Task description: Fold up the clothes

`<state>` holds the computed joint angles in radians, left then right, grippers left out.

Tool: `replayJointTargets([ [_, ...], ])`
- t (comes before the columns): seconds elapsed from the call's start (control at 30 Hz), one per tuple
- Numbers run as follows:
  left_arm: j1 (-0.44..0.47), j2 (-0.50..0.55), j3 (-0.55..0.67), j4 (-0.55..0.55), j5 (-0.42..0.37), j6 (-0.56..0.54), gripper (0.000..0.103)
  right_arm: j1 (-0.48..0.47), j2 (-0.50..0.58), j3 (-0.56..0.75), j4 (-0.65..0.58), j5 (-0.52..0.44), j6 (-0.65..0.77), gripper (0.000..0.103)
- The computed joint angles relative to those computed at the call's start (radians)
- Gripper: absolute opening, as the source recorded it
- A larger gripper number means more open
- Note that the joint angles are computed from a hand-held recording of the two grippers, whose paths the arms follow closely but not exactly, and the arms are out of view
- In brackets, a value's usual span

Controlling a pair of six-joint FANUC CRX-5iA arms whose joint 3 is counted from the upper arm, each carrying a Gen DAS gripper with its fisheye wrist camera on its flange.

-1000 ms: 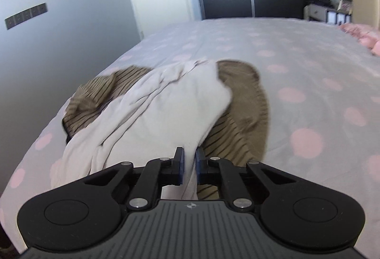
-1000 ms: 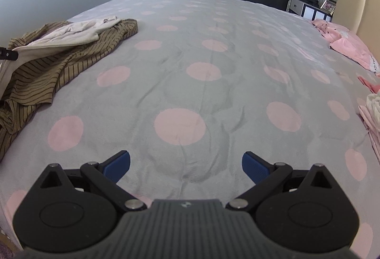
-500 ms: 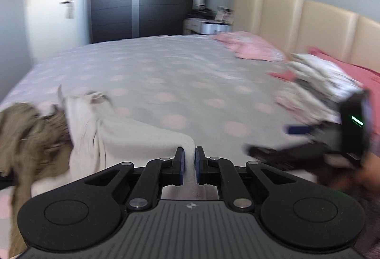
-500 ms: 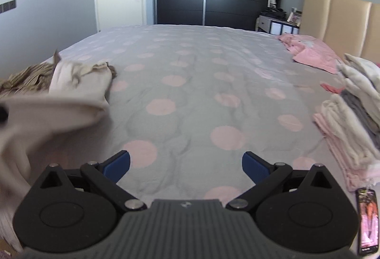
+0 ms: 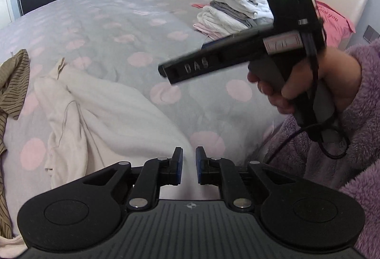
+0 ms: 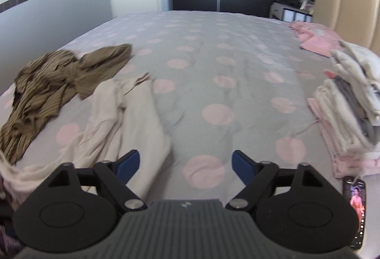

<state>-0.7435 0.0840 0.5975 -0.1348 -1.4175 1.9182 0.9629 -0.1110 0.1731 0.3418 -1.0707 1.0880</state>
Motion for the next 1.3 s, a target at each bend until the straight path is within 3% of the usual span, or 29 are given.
replayJointTargets([
  [0.07, -0.007, -0.007, 0.002, -0.031, -0.013, 0.002, 0.027, 0.004, 0.003, 0.007, -0.039, -0.006, 0.037, 0.079],
  [0.1, -0.012, -0.009, 0.006, -0.058, -0.023, 0.015, 0.028, 0.005, 0.007, 0.013, -0.056, -0.01, 0.051, 0.073],
  [0.3, -0.03, 0.007, 0.051, -0.256, -0.132, 0.078, 0.028, -0.004, 0.056, 0.086, -0.205, -0.035, 0.147, 0.05],
  [0.4, -0.014, 0.017, 0.043, -0.303, -0.165, 0.062, 0.028, -0.009, 0.094, 0.133, -0.295, -0.058, 0.208, 0.049],
  [0.53, 0.039, 0.002, -0.027, -0.259, -0.138, 0.049, 0.028, -0.01, 0.143, 0.178, -0.377, -0.079, 0.28, 0.044],
  [0.7, 0.097, -0.035, -0.125, -0.19, -0.079, 0.038, 0.028, -0.029, 0.211, 0.233, -0.459, -0.126, 0.33, 0.026],
  [0.83, 0.128, -0.049, -0.165, -0.174, -0.06, 0.035, 0.026, -0.053, 0.257, 0.271, -0.521, -0.141, 0.34, 0.026],
  [0.87, 0.139, -0.058, -0.178, -0.165, -0.049, 0.046, 0.014, -0.057, 0.267, 0.28, -0.536, -0.142, 0.343, 0.026],
  [0.9, 0.149, -0.068, -0.19, -0.161, -0.041, 0.064, 0.011, -0.059, 0.276, 0.288, -0.548, -0.144, 0.344, 0.027],
  [1.07, 0.158, -0.131, -0.224, -0.238, -0.024, 0.238, 0.008, -0.051, 0.313, 0.32, -0.558, -0.152, 0.335, 0.027],
  [1.17, 0.125, -0.15, -0.21, -0.352, -0.06, 0.347, 0.008, -0.047, 0.32, 0.325, -0.544, -0.141, 0.299, 0.006],
  [1.3, 0.093, -0.162, -0.184, -0.472, -0.121, 0.443, 0.007, -0.047, 0.3, 0.314, -0.527, -0.122, 0.282, 0.005],
])
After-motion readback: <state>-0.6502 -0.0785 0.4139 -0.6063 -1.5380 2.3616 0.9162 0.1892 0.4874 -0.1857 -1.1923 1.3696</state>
